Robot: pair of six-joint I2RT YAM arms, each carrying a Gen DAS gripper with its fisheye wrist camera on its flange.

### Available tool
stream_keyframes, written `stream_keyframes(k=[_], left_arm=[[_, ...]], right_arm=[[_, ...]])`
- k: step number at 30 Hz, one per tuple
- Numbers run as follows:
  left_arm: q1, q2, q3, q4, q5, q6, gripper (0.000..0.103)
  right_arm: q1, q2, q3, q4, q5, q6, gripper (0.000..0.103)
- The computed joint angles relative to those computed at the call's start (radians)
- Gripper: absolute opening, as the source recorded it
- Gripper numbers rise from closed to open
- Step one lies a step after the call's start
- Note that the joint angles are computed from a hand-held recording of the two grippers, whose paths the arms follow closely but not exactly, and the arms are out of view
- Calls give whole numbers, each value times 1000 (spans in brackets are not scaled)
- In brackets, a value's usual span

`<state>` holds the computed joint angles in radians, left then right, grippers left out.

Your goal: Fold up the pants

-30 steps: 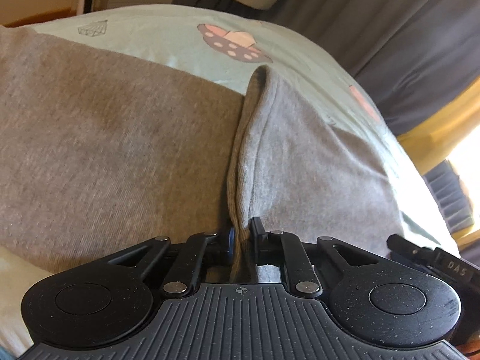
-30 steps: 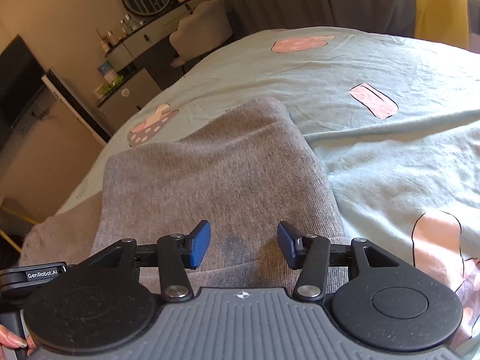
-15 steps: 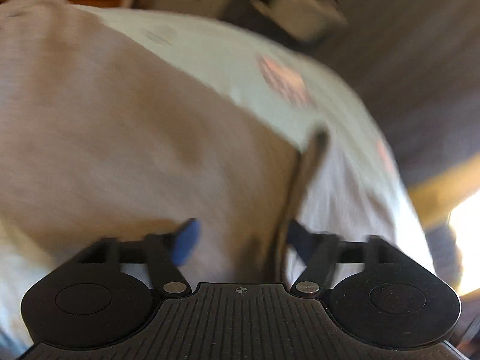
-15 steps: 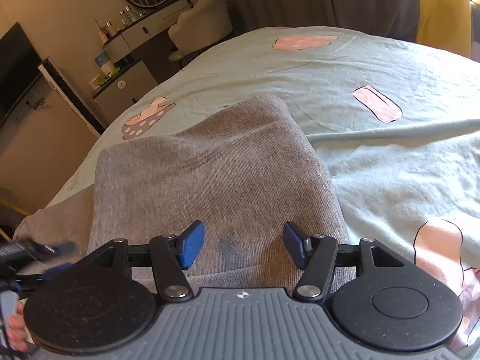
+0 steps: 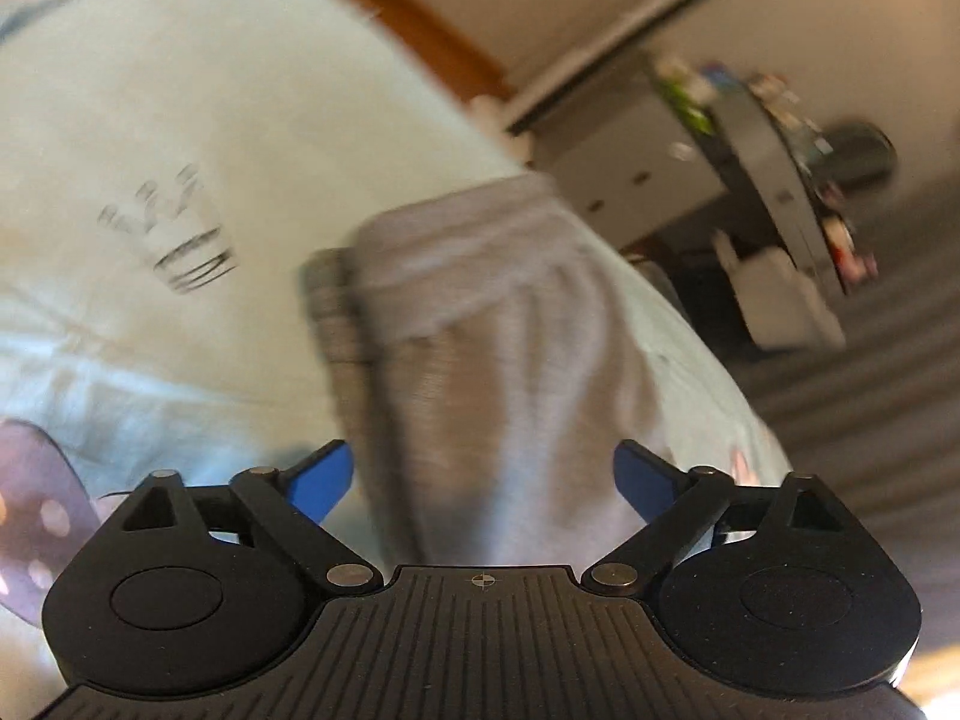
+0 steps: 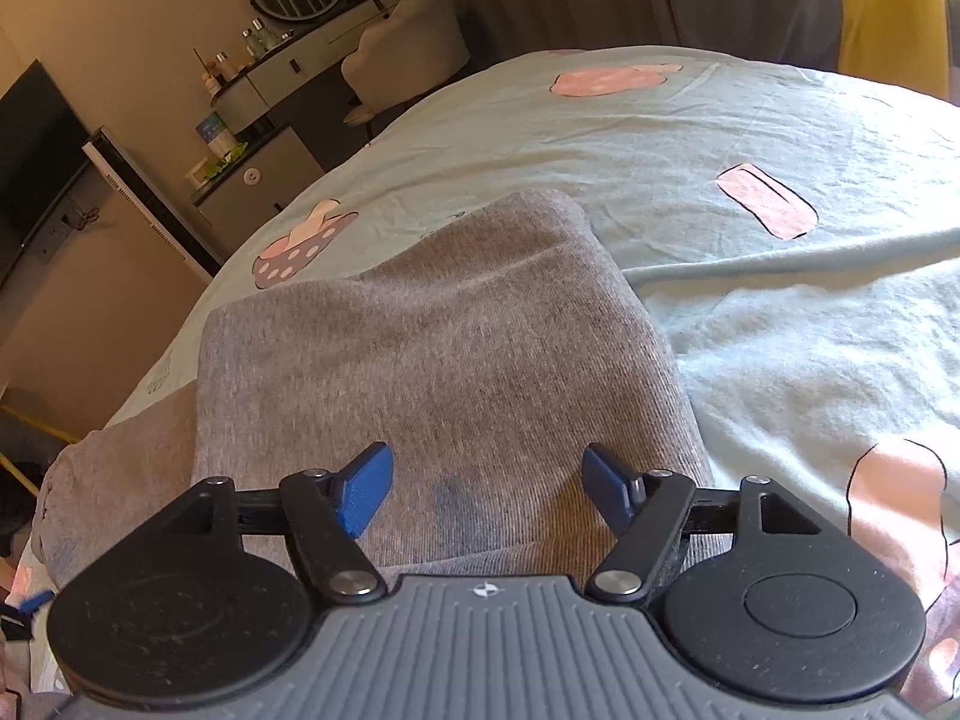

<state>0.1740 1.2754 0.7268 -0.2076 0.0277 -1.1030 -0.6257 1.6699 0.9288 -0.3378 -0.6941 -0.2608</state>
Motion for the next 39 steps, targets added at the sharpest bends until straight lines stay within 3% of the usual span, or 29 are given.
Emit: stream_keyframes(k=[8,10,15,16,19,24,26,30,35,39], left_arm=[[93,113,-82,231,93,-82,89],[108,150,-85,296,114,-65,93],[117,222,-36,325,150,-23,96],[127,221,-37,329,157,-3,91],[127,210,-35,302,152,38,61],[158,134,-116,375,208,116,44],[162,116,-150,442,221,130,45],[150,183,-98,370,194,145,59],[154,218,-128,460,188,67,71],[141,258,-57,397,149,42,68]], right_arm=[[15,-7,-8,14,20,13,73],[18,-6,-9,17,23,14,74],[28,-4,-10,25,32,19,76],[29,-3,-9,26,35,20,76],[34,-4,-11,33,43,24,76],[42,-5,-15,40,51,23,79],[44,-5,-15,43,52,26,79],[44,-3,-17,49,51,32,80],[44,-6,-22,52,50,32,81],[49,-7,-22,53,58,29,82]])
